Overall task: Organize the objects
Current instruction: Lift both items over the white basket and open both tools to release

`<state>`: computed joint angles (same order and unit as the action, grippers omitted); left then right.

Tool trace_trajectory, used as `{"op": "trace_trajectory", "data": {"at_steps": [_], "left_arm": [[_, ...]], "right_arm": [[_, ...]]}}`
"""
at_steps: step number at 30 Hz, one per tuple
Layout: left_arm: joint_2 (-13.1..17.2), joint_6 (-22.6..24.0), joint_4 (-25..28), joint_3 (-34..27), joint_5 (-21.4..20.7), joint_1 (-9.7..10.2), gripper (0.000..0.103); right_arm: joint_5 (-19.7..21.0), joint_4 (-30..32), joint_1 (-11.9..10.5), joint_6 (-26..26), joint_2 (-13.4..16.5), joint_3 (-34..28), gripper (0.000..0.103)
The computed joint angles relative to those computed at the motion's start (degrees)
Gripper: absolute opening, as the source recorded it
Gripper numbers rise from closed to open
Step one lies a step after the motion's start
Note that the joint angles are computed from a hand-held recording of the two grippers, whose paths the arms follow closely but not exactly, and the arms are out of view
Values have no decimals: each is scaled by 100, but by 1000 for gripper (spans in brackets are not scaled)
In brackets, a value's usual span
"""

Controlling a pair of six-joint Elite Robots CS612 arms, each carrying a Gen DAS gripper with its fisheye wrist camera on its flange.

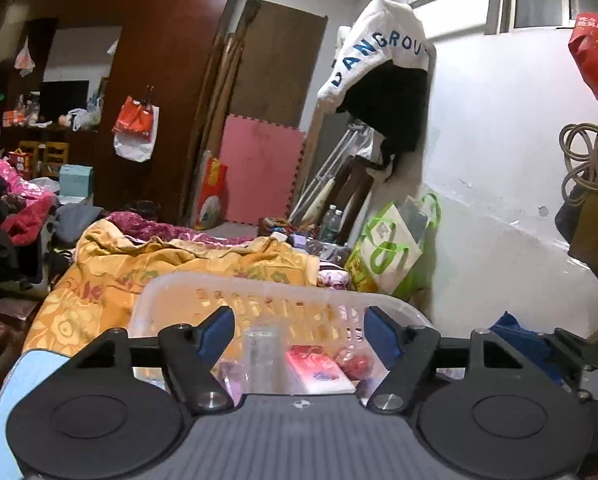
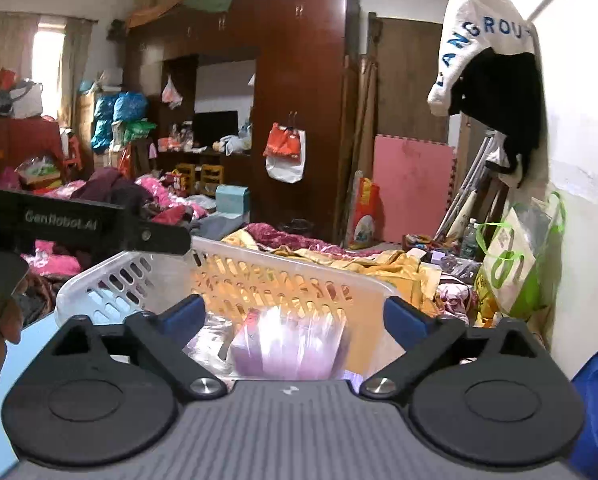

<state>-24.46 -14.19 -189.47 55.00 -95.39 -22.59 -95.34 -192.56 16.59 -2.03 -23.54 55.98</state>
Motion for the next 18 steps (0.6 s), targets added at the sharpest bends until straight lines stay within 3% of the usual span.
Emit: {"op": "trace_trajectory", "data": {"at_steps": [3,4,6,8,11,14,17,18], "left_arm": [[-177,85,-755,543,73,14,77],[-267,156,-963,779,60,18,82],[-424,397,-1399,1286,18,20,91],[-538,675,-1598,1746,34,-5,92],[-526,658,-1886,2101,-162,26,92],[-428,450,-1949,2163,-527,101,92],[-397,449,-1716,2129,-332,86,92],[-391,490,-1678,2134,-278,79,92]], "right_arm": [[160,-421,-13,85,-209,491,103],[203,-708,-11,102,-285,719,103],[529,-1358,-23,111,-366,1097,103],[782,-1643,-28,127,-430,1440,103],[467,-1043,32,284,-382,1485,103],[576,-240,2,632,-226,1231,99],[656,339,-50,1107,-73,909,92],[746,411,-62,1259,-43,857,86]]}}
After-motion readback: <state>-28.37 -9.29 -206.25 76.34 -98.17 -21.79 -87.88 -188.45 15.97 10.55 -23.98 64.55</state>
